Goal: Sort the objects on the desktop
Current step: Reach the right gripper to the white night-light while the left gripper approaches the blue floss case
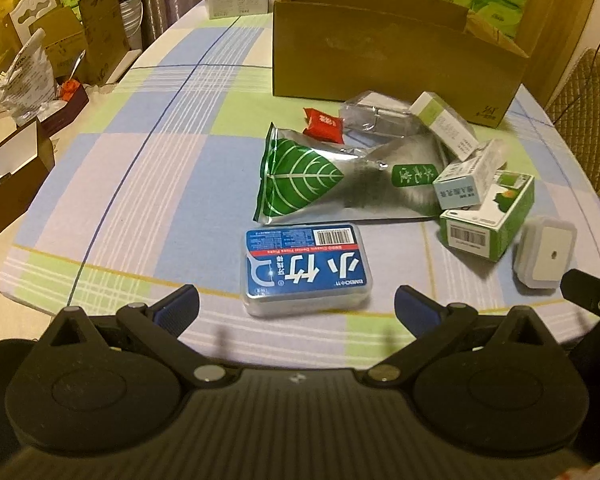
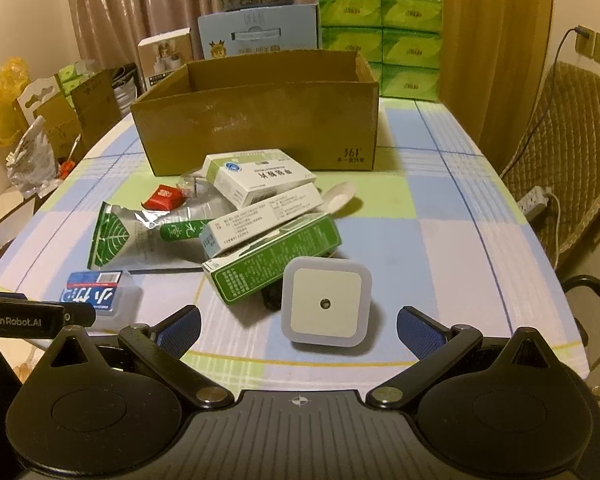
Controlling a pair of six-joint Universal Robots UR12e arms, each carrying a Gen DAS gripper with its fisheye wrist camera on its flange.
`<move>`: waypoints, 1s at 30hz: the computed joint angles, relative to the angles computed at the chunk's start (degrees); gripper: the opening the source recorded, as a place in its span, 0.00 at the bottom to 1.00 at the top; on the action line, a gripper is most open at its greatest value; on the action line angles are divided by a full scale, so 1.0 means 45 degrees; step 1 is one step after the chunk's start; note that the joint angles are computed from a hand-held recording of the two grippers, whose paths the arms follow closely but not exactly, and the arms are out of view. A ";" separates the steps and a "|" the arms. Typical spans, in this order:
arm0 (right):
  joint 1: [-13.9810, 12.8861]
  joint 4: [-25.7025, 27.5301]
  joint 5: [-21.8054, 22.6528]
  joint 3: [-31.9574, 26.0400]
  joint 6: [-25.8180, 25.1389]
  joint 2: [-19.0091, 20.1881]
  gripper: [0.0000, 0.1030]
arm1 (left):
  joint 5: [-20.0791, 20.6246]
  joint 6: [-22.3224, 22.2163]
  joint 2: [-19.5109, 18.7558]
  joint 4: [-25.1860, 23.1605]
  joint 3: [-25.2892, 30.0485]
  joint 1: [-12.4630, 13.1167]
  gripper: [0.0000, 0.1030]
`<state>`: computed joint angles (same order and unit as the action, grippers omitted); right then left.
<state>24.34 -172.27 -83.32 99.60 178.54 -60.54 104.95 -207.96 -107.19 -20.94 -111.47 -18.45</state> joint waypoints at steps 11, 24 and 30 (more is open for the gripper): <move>-0.0038 0.0513 -0.0049 -0.0383 0.0070 0.0368 0.98 | -0.0103 0.0215 -0.0579 -0.0263 0.0431 0.0101 0.99; 0.0017 0.1042 -0.0470 -0.0887 0.0285 0.0793 0.98 | -0.0023 0.0285 -0.1032 -0.0445 0.0761 0.0206 0.93; 0.0068 0.1267 -0.0721 -0.1152 0.0274 0.1029 0.98 | -0.0138 0.0121 -0.1138 -0.0200 0.0704 0.0263 0.87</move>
